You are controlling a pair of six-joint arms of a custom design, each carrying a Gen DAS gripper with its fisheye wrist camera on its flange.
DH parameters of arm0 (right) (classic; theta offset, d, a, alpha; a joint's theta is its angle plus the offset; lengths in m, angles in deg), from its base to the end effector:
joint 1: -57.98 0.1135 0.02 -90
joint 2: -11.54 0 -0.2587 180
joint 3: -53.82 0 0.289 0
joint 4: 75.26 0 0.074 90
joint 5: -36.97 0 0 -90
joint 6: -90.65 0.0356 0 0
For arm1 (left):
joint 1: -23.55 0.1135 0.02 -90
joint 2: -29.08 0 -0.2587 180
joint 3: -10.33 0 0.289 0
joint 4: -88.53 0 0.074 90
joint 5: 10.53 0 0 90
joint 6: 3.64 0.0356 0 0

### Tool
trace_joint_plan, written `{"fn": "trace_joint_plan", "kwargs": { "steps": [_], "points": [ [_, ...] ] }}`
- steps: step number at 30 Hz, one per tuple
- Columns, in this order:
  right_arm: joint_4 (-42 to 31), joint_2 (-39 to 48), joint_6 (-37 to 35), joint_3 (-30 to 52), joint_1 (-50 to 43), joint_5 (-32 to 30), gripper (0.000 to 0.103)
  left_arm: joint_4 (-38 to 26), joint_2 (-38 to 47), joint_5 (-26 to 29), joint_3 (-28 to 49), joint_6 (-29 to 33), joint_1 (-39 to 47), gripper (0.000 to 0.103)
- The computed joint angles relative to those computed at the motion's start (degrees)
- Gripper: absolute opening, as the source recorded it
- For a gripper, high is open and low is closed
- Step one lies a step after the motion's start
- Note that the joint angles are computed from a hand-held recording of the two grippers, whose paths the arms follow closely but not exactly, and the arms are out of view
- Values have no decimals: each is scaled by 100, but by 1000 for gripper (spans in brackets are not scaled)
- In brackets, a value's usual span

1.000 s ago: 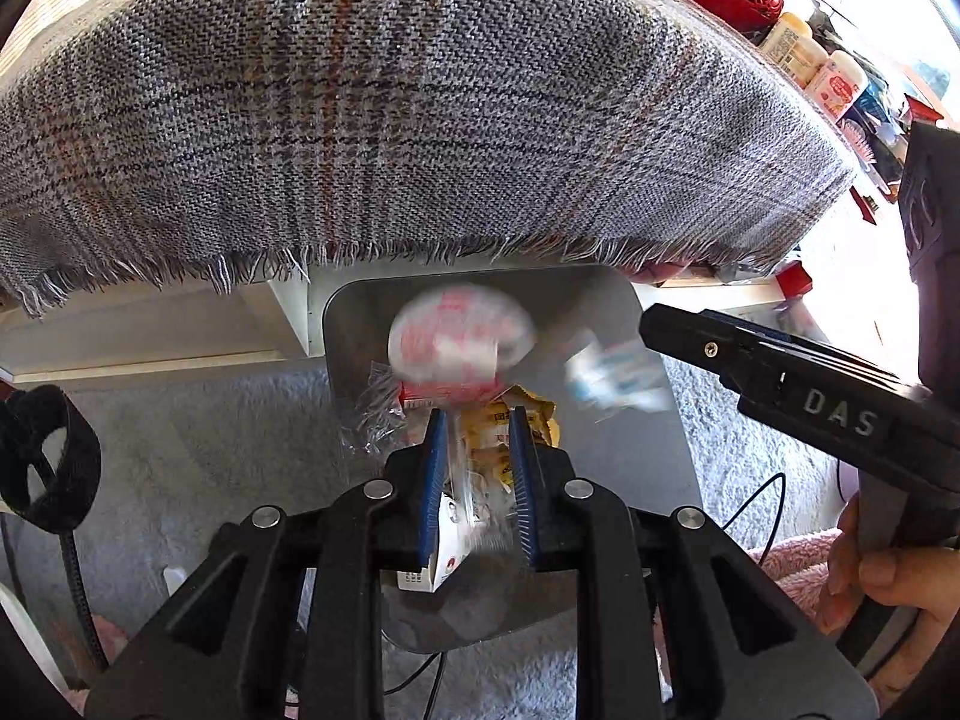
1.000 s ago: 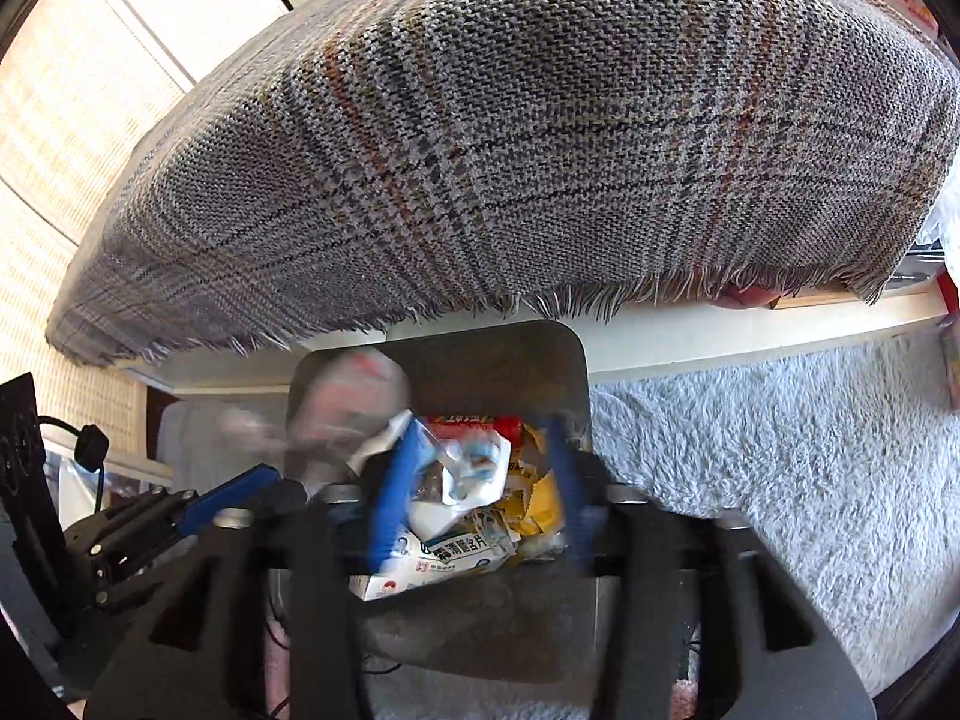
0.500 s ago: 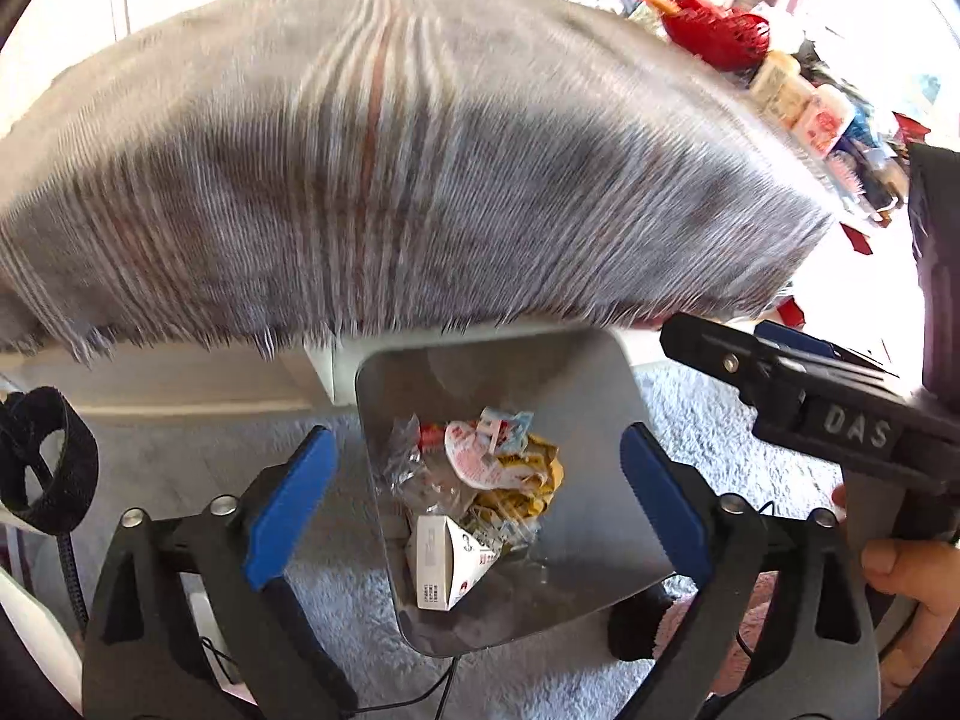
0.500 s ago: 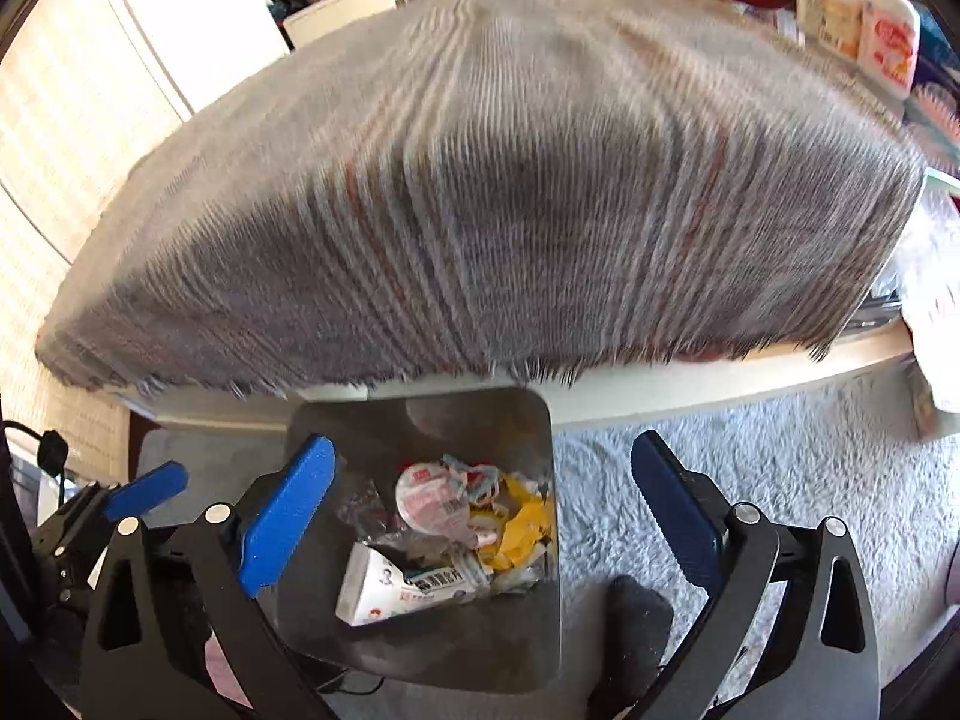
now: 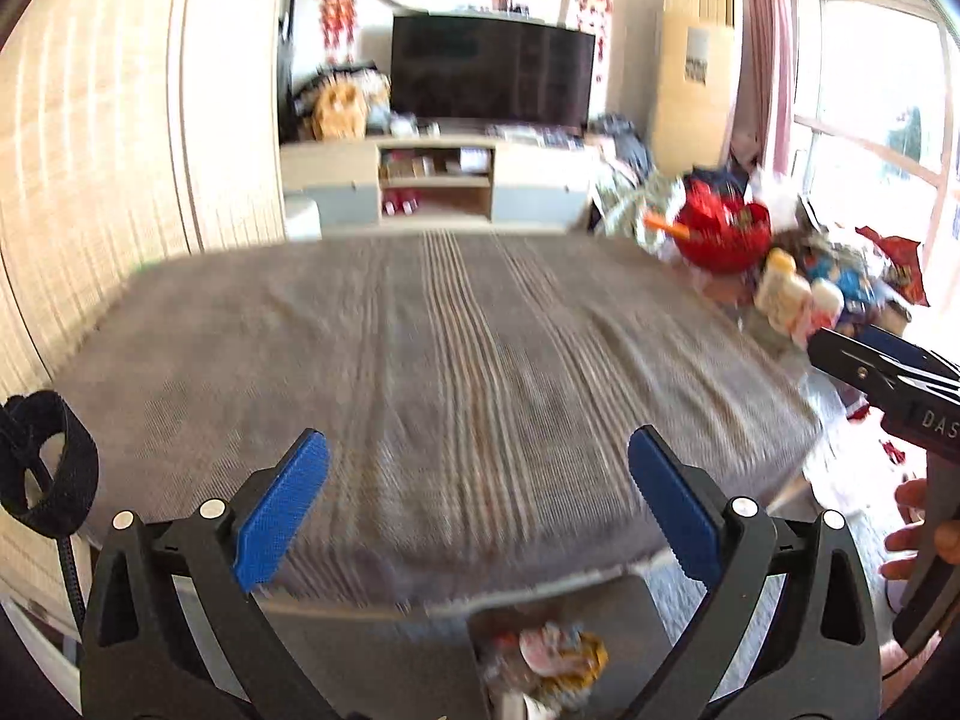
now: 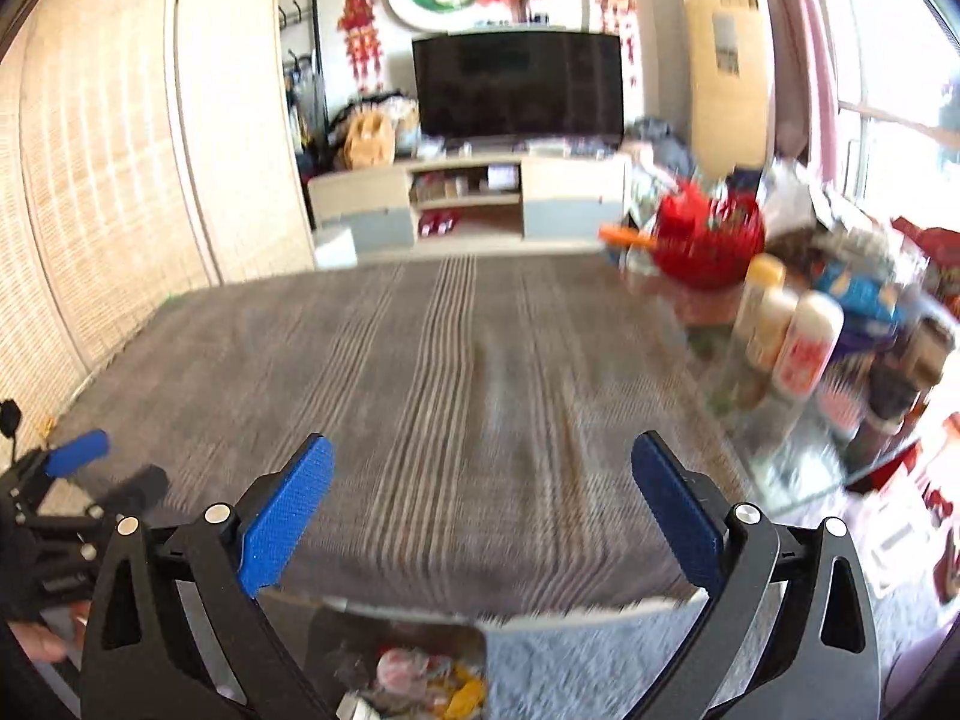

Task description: Collect trash

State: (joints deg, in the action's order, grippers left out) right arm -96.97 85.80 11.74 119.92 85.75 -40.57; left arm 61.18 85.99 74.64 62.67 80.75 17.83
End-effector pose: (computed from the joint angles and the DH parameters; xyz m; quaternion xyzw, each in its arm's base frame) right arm 0.2958 0.1471 0.2673 -0.0710 0.8591 0.0771 0.5009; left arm 0.2588 -0.0229 0.2493 -0.0196 0.8735 -0.0112 0.4863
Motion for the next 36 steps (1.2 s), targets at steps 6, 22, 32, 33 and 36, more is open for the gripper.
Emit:
{"fn": "trace_joint_plan", "kwargs": {
  "steps": [6,22,32,33,36],
  "points": [
    [356,-20,-204,296,-143,149,100,535,82,-246,415,407,27,95],
    [1537,354,-132,-354,-170,168,100,1480,454,-47,-185,400,360,95],
    [1346,597,-13,-162,-158,129,100,1619,519,34,-288,382,342,95],
    [1317,624,-2,-131,-149,107,100,1636,544,33,-281,396,348,95],
    [1270,673,31,-86,-138,43,100,1635,618,58,-224,379,389,95]
  ]
}}
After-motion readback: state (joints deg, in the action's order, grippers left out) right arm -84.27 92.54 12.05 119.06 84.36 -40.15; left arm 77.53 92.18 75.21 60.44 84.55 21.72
